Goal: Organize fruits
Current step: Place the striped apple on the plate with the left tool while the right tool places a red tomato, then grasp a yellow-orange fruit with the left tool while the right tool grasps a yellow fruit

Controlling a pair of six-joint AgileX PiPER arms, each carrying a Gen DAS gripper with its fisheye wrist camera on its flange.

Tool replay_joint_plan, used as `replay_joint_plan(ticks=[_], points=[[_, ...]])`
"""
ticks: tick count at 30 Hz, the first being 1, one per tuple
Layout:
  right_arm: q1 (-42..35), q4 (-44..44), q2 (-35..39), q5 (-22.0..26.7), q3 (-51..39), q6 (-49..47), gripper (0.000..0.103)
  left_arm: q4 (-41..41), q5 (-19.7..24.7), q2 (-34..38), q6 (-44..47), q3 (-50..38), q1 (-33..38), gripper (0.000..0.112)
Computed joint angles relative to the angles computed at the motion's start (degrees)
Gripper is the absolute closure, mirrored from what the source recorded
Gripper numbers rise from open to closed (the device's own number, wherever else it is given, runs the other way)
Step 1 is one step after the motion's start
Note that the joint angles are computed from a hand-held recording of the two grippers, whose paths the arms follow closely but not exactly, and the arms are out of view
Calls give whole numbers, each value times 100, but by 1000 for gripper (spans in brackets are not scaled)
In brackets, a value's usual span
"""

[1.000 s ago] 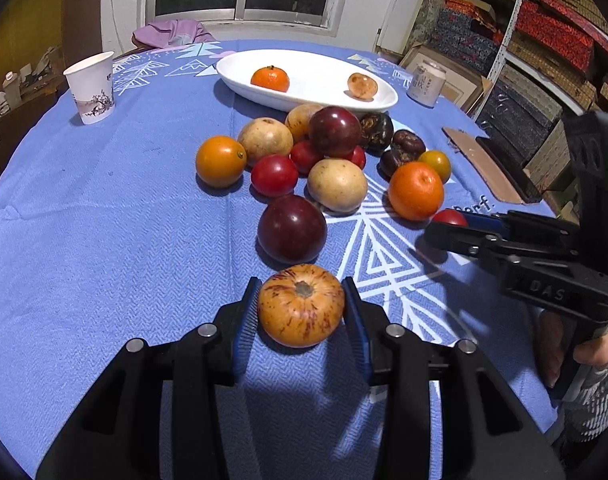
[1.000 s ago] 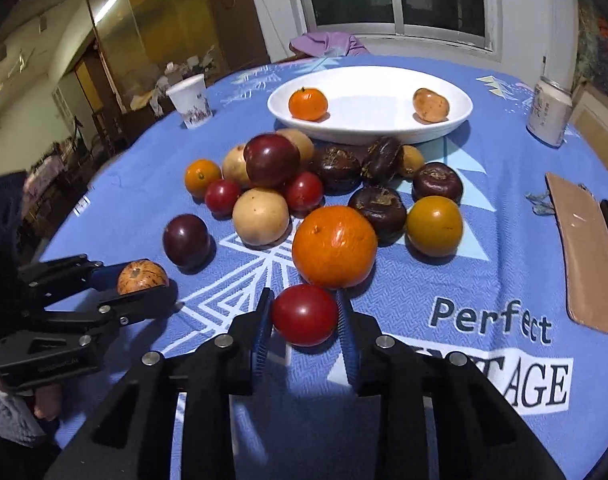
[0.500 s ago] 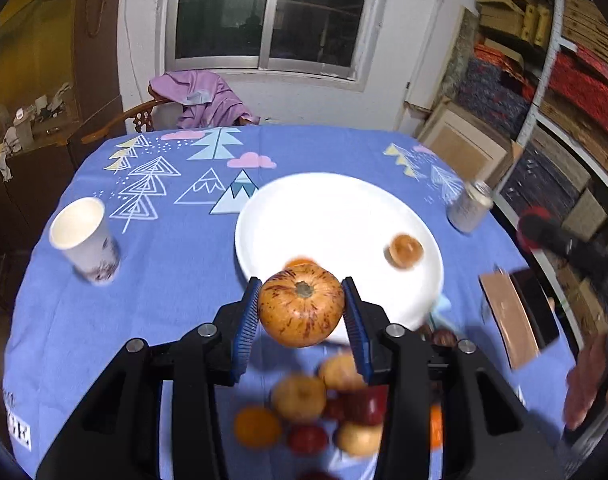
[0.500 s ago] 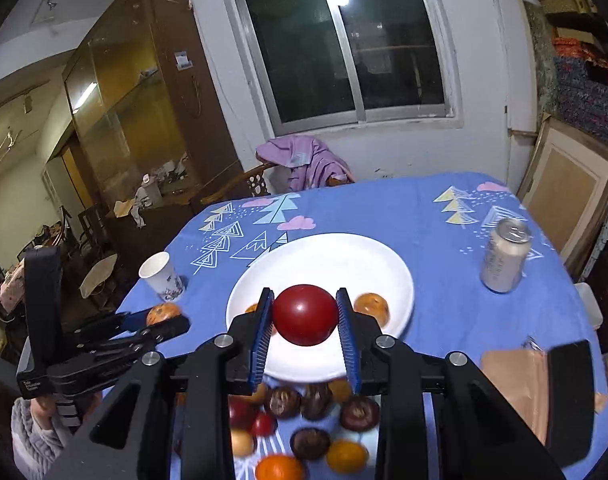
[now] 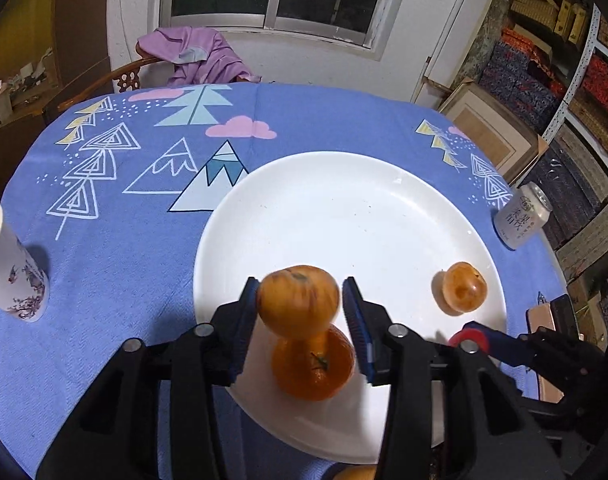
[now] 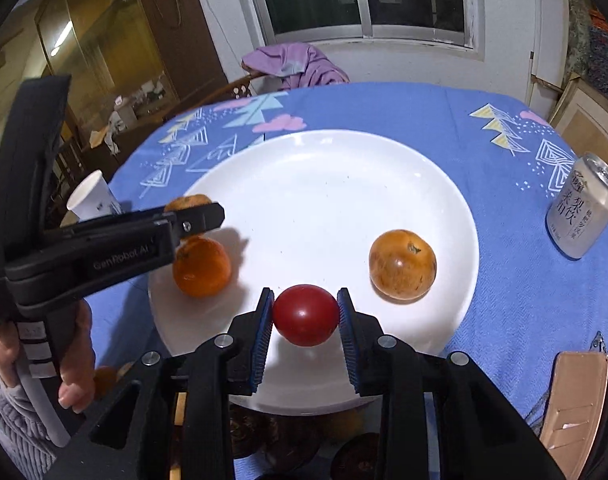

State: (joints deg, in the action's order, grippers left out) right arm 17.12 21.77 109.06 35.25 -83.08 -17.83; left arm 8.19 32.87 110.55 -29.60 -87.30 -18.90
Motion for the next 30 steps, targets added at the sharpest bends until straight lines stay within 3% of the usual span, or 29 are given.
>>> replay_joint_plan(ticks=[3, 6, 12, 14, 19, 20, 23, 26, 30], points=[[14, -116, 64, -1, -40, 83, 68, 134, -105, 2, -108, 49, -2, 48], [-26, -16, -1, -43, 20, 18, 53, 241, -149, -32, -186, 102, -19, 47], [-230, 521, -435, -38, 271, -426, 51, 404, -193, -458, -424, 460, -35, 47], [-336, 845, -762, -73, 498, -701, 49, 585, -242, -816, -642, 778, -63, 39], [-567, 1647, -1886, -530, 1596, -1432, 32, 2268, -155, -2242, -2346, 2270, -538, 31], [-657, 2011, -2237, -674, 2006, -1814, 29, 2654, -129, -2537, -2797, 2638, -664, 24], [-903, 2864, -2977, -985, 2939, -2681, 22, 3790, 182, -3332, -4239, 3720, -1127, 23], [-1351, 3977, -3556, -996, 3886, -3910, 19, 4307, 363, -3853, -5185, 4583, -1472, 23], [-1832, 4449, -3944, -959, 4674, -4577, 19, 4598, 481, -3989, -5771, 5184, -1856, 23]])
